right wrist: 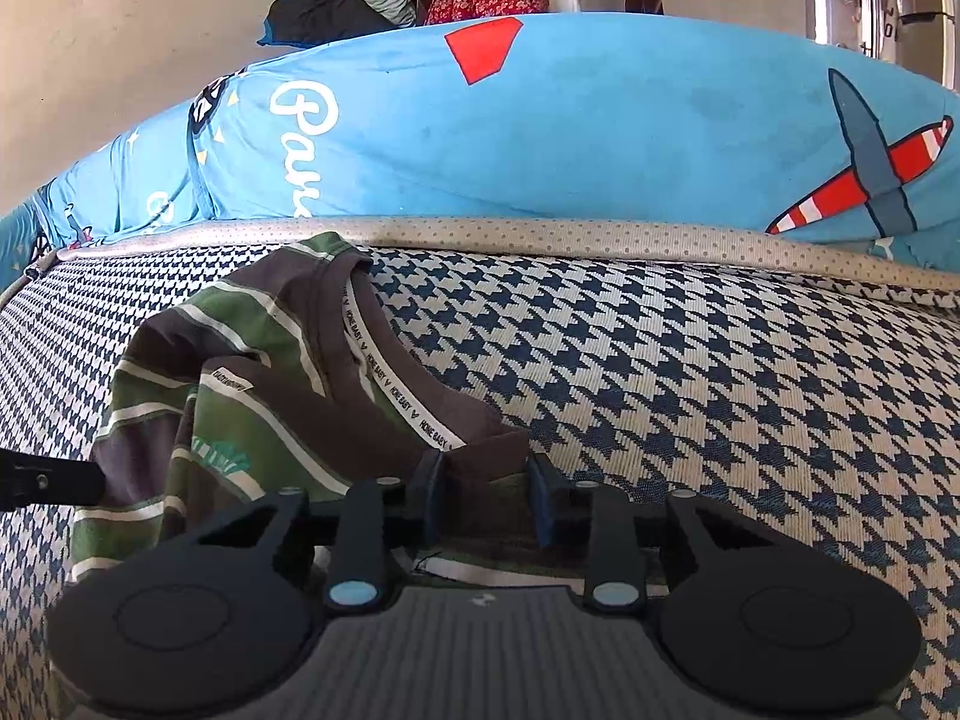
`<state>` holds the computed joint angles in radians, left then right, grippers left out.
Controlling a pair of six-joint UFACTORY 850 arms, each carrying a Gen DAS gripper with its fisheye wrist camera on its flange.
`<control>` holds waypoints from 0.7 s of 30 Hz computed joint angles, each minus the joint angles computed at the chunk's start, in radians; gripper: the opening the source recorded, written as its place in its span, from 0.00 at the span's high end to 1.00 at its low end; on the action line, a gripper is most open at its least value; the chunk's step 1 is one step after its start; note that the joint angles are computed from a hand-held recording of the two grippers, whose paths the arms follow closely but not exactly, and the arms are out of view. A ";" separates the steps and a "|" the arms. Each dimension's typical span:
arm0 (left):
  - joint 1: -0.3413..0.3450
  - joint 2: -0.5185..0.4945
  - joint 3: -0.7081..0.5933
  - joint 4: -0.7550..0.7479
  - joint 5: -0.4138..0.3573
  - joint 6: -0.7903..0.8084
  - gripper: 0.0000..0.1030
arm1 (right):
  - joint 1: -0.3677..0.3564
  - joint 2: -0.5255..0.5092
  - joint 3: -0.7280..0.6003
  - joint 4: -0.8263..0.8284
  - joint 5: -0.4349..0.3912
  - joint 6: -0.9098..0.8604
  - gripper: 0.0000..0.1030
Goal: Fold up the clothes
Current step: 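Lay the shirt hem down with the right gripper and smooth it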
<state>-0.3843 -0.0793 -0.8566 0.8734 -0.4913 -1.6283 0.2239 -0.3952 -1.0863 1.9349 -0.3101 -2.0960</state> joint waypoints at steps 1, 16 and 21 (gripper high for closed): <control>0.001 0.000 0.000 -0.002 0.000 0.001 0.00 | -0.001 -0.001 -0.002 -0.016 -0.001 0.022 0.72; 0.001 0.000 -0.001 -0.034 -0.002 0.031 0.00 | -0.067 -0.044 -0.068 -0.306 -0.143 0.551 0.70; 0.001 -0.008 -0.004 -0.059 0.001 0.056 0.00 | -0.003 -0.014 -0.023 -0.063 0.002 0.185 0.77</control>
